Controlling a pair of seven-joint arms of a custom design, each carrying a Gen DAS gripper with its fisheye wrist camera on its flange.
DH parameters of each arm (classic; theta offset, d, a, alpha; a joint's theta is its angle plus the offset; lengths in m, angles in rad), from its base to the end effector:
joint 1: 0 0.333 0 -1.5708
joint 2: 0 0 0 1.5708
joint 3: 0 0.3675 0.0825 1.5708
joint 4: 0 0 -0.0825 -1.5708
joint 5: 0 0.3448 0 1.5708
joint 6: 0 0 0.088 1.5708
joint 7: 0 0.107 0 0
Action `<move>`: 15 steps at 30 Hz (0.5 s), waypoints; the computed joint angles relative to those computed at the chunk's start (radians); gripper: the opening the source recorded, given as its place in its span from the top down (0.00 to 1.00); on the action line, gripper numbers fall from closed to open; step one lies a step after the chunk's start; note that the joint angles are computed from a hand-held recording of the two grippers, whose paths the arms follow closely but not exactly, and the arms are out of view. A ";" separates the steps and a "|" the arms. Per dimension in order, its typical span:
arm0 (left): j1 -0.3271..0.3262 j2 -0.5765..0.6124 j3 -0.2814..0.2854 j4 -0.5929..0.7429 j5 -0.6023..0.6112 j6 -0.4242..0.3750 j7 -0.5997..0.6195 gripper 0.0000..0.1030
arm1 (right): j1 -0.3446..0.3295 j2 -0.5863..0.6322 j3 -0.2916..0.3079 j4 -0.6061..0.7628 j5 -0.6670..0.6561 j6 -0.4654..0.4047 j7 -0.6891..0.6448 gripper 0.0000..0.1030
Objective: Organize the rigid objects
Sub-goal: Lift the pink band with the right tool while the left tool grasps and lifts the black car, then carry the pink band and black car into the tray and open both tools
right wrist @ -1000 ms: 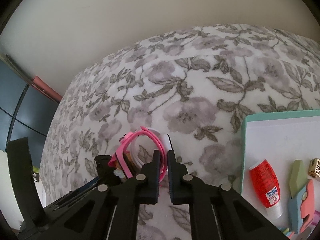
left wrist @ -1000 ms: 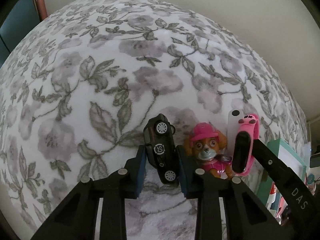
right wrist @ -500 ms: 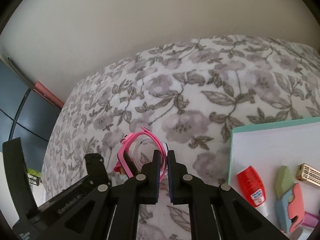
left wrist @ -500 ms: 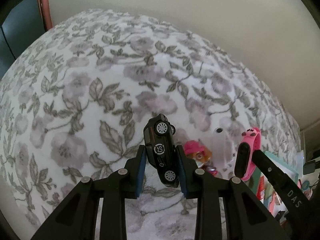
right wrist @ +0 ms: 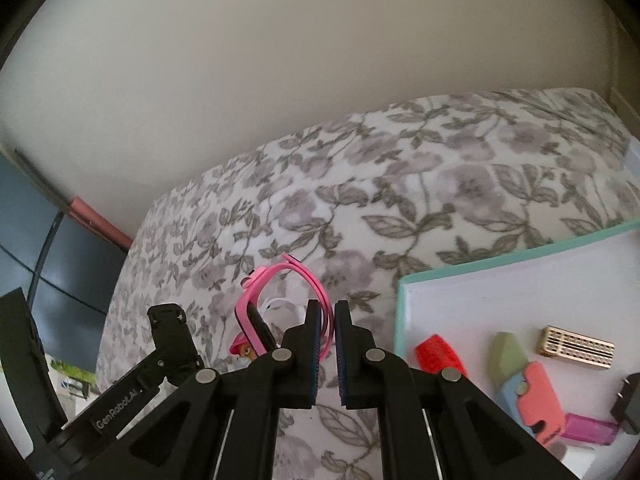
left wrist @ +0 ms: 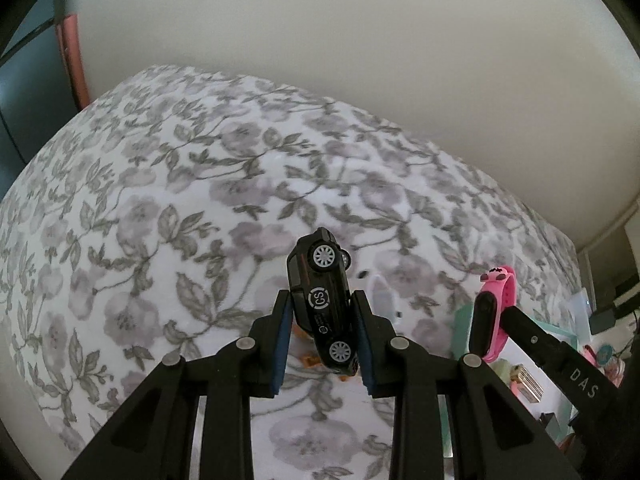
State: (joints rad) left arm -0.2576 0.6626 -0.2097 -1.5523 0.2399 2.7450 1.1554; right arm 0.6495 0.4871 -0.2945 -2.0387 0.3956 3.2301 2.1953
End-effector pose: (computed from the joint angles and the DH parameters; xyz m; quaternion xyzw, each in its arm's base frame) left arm 0.6784 -0.3083 0.3909 -0.6211 0.7354 -0.2483 0.1085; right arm 0.6058 0.2124 0.3727 -0.4385 0.8241 -0.1081 0.3420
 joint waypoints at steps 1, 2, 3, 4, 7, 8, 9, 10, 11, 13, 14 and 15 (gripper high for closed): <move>-0.003 -0.001 -0.004 -0.001 0.002 0.001 0.004 0.70 | 0.008 -0.010 -0.012 -0.016 0.004 0.003 0.004 0.93; -0.007 -0.004 -0.007 -0.003 0.003 0.001 0.007 0.70 | 0.017 -0.016 -0.023 -0.026 0.007 0.003 0.007 0.93; -0.012 -0.006 -0.013 -0.006 0.005 0.002 0.015 0.71 | 0.026 -0.026 -0.036 -0.041 0.011 0.007 0.011 0.93; -0.017 -0.007 -0.017 -0.007 0.007 0.001 0.020 0.71 | 0.034 -0.036 -0.047 -0.056 0.014 0.010 0.014 0.93; -0.041 -0.007 -0.022 0.001 0.018 -0.004 0.038 0.70 | 0.082 -0.064 -0.111 -0.101 0.022 0.004 0.027 0.93; -0.049 -0.007 -0.026 0.004 0.021 -0.006 0.046 0.70 | 0.093 -0.071 -0.126 -0.114 0.024 0.005 0.033 0.93; -0.055 -0.008 -0.031 0.006 0.021 -0.007 0.052 0.70 | 0.099 -0.083 -0.137 -0.132 0.027 0.007 0.039 0.93; -0.059 -0.008 -0.034 0.007 0.020 -0.007 0.058 0.70 | 0.112 -0.096 -0.157 -0.152 0.031 0.005 0.047 0.93; -0.065 -0.009 -0.037 0.008 0.021 -0.007 0.064 0.70 | 0.124 -0.103 -0.175 -0.166 0.032 0.003 0.054 0.93; -0.075 -0.010 -0.047 0.011 0.018 -0.010 0.080 0.70 | 0.164 -0.125 -0.232 -0.209 0.036 0.005 0.074 0.93; -0.081 -0.009 -0.049 0.014 0.016 -0.012 0.083 0.70 | 0.188 -0.135 -0.264 -0.230 0.039 0.006 0.083 0.93; -0.088 -0.008 -0.052 0.018 0.015 -0.016 0.088 0.70 | 0.219 -0.149 -0.306 -0.259 0.044 0.006 0.094 0.93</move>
State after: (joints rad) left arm -0.3452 0.6546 -0.2615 -1.5340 0.2545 2.7291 1.2434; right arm 0.8684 0.3377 -0.6003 -2.2973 0.4400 3.2362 2.2896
